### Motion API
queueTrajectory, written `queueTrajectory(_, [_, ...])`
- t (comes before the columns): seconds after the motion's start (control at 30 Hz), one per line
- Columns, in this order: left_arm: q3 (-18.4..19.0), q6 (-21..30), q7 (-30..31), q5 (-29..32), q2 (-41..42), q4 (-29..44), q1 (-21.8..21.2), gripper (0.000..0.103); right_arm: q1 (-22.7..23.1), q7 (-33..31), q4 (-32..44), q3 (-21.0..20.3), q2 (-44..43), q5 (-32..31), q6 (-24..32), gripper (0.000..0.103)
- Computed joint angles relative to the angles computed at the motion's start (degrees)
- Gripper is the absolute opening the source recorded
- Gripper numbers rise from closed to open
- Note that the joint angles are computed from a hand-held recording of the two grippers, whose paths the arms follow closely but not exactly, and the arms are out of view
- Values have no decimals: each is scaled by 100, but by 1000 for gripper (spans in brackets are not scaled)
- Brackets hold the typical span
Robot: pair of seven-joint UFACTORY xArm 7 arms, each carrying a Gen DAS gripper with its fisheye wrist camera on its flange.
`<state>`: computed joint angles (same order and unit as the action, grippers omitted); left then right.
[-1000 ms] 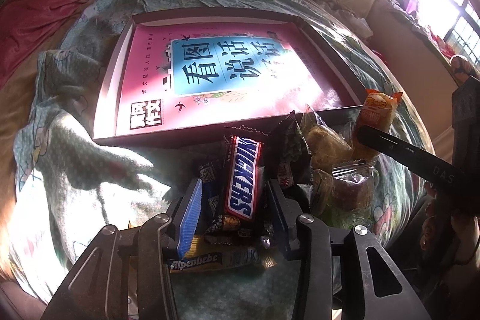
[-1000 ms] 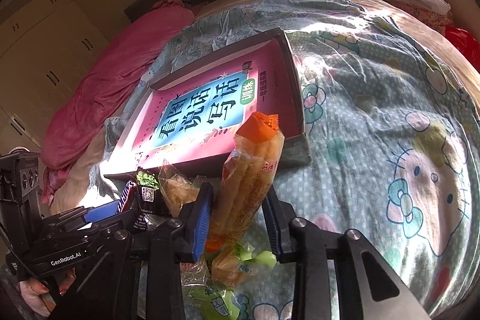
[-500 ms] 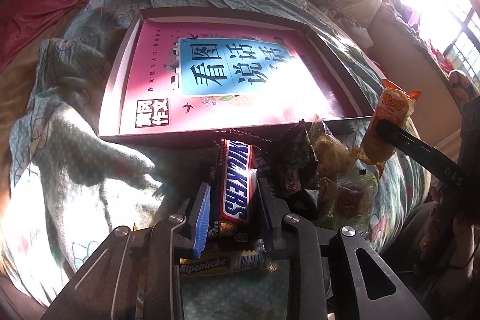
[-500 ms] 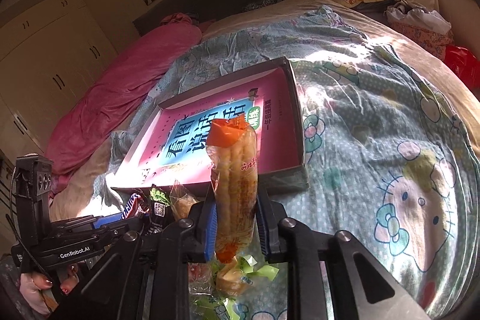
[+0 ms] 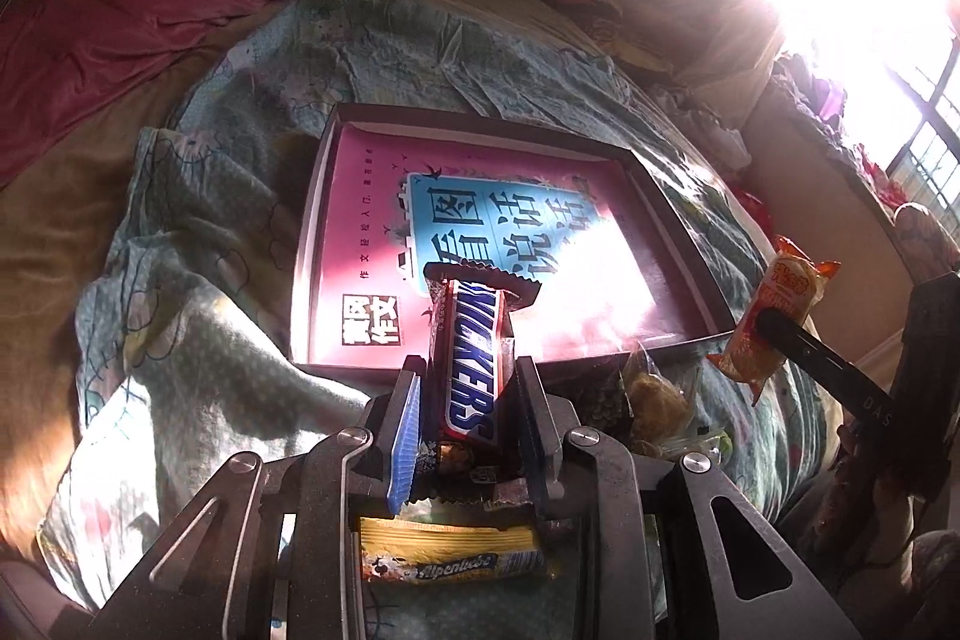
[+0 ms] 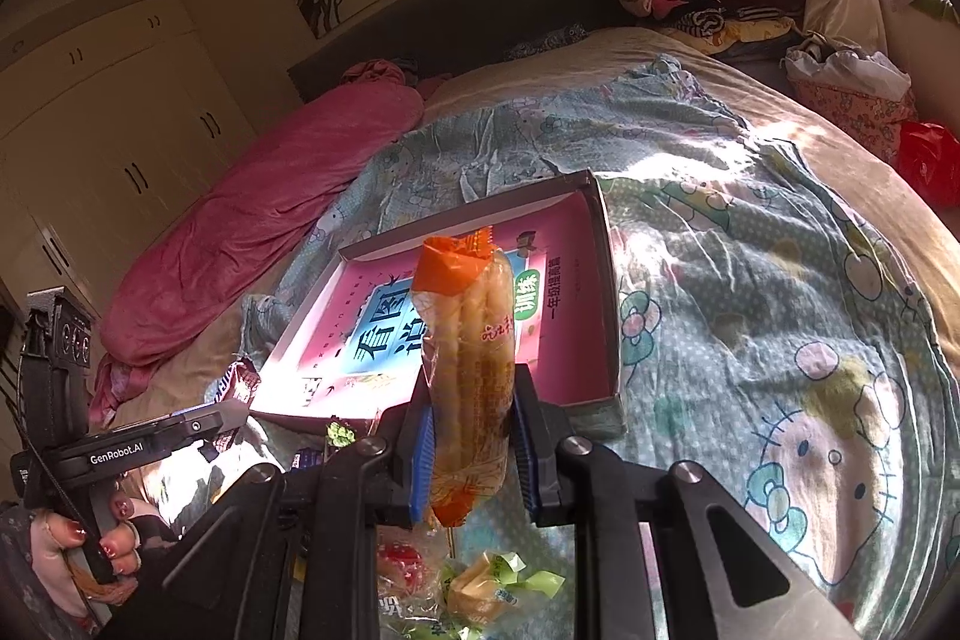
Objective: Organize snacks
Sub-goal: 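Grasp and lift the Snickers bar with the left tool while the right tool lifts the bread-stick bag, then carry the Snickers into the pink tray with the left tool while the right tool lays the bread-sticks inside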
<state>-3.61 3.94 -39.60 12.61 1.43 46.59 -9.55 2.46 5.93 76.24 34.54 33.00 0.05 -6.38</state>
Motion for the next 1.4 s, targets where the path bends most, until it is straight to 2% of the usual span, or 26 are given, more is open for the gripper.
queueTrajectory(0.3, [256, -143, -765, 765, 116, 115, 82, 30, 207, -41, 324, -227, 157, -21, 24, 23])
queueTrajectory(0.47, [447, -135, -1158, 1234, 328, 354, -20, 30, 353, -70, 531, -391, 261, 20, 93, 23])
queueTrajectory(0.67, [656, -113, -1187, 1310, 603, 619, -207, 30, 603, -144, 870, -672, 430, 108, 215, 23])
queueTrajectory(0.9, [988, -7, -1419, 1580, 851, 886, -541, 30, 1085, -151, 1289, -1259, 612, 242, 378, 23])
queueTrajectory(1.13, [999, 83, -1251, 1371, 1119, 1110, -568, 30, 1544, -98, 1604, -1824, 736, 298, 727, 23])
queueTrajectory(1.4, [1058, 164, -1082, 1138, 1324, 1263, -656, 30, 1559, -201, 1616, -1834, 755, 406, 871, 23])
